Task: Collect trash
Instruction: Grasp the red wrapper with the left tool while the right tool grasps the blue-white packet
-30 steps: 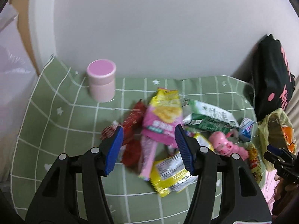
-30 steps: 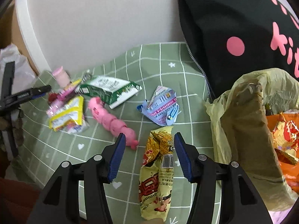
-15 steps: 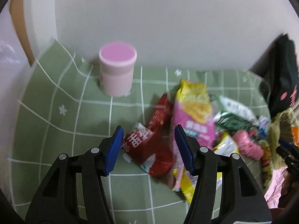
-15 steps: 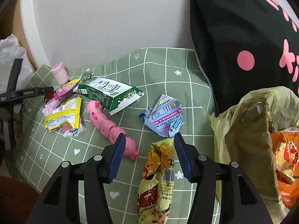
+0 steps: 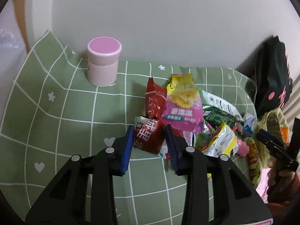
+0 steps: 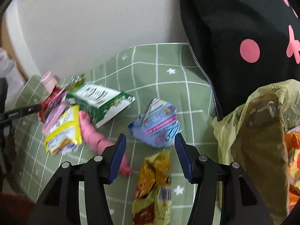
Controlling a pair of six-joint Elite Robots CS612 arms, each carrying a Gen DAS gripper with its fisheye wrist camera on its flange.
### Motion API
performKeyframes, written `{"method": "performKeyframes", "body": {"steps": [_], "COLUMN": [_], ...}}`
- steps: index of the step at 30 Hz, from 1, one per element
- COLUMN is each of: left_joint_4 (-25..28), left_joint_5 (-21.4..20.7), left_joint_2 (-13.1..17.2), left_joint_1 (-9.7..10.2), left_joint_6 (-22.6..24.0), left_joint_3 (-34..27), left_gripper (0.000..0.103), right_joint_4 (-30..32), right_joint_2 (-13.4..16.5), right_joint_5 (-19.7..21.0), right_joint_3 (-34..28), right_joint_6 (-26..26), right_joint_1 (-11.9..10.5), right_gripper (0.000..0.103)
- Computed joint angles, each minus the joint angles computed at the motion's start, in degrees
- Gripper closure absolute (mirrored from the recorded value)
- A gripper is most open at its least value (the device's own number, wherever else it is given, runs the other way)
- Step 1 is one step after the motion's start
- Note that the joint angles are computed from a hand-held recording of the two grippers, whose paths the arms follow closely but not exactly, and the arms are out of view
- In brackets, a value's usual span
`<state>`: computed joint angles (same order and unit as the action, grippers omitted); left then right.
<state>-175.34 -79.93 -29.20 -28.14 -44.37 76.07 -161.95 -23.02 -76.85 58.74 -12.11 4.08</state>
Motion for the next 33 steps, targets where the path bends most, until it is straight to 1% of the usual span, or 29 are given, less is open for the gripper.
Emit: {"method": "performKeyframes", "body": {"steps": [2,3,5,6,7,8,9,10,11,12,13,17,20,22,24,26,30,31,33], "left_joint_4": [-0.3,-0.5,-0.8,-1.0,-1.3,-1.5,-1.7,-1.8,-1.9,-1.9,-2.0,-2.6,-4.0,-4.7,-4.3,-3.2,-0.1,0.4,1.8], "left_joint_5": [0.4,0.9,1.6,1.8,2.1,2.3,2.7,2.9,3.1,3.3,3.3,2.7,1.5,0.0,-0.7,0.0,2.4,2.5,1.3], "left_joint_2": [-0.2,-0.4,-0.7,-0.8,-1.0,-1.1,-1.2,-1.2,-1.3,-1.3,-1.3,-1.1,-0.7,-0.3,0.1,0.3,0.7,0.9,1.5], "left_joint_1": [-0.04,-0.14,-0.23,-0.24,-0.25,-0.25,-0.25,-0.24,-0.23,-0.21,-0.17,-0.15,-0.27,-0.35,-0.46,-0.62,-0.12,0.19,0.99], "left_joint_6": [0.2,0.6,1.0,0.9,0.7,0.5,0.4,0.3,0.2,0.0,-0.1,0.0,2.1,4.4,6.4,7.7,6.1,5.5,4.4], "left_joint_3": [0.3,0.7,1.0,1.2,1.4,1.6,1.7,1.8,1.9,2.0,2.1,1.9,1.3,0.4,-0.6,-1.3,-2.9,-3.4,-4.7], "left_gripper": [0.056,0.055,0.053,0.053,0.053,0.053,0.053,0.053,0.052,0.052,0.052,0.052,0.052,0.052,0.051,0.051,0.051,0.051,0.051], "right_joint_4": [1.0,2.4,5.6,8.6,10.8,12.7,13.7,13.9,12.9,11.9,10.9,5.5,2.4,1.2,0.5,0.3,-0.5,-0.5,-0.7], "right_joint_2": [1.3,2.1,3.4,4.0,4.4,4.7,4.9,4.9,4.7,4.4,4.1,2.2,0.8,0.0,-0.6,-1.1,-1.9,-2.0,-2.3], "right_joint_5": [-0.7,-1.3,-2.1,-2.2,-1.6,-0.5,-0.1,0.1,0.7,1.4,1.9,2.4,2.8,3.3,4.0,4.2,4.6,4.7,4.9], "right_joint_3": [-2.4,-4.0,-6.7,-8.3,-9.2,-9.9,-10.2,-10.1,-9.5,-8.9,-8.2,-5.2,-3.3,-2.1,-1.1,-0.5,0.9,1.2,1.7], "right_joint_6": [1.4,2.1,3.5,4.0,4.5,4.8,4.7,4.5,4.6,4.6,4.6,4.1,4.0,3.9,3.6,3.0,1.8,1.5,0.9], "right_joint_1": [0.0,0.1,0.1,0.2,0.1,-0.1,-0.1,-0.2,-0.3,-0.4,-0.5,-0.7,-0.8,-0.9,-1.0,-1.0,-0.9,-0.9,-0.9], "right_gripper": [0.052,0.053,0.056,0.06,0.066,0.069,0.076,0.083,0.085,0.091,0.093,0.096,0.096,0.096,0.096,0.096,0.096,0.096,0.096]}}
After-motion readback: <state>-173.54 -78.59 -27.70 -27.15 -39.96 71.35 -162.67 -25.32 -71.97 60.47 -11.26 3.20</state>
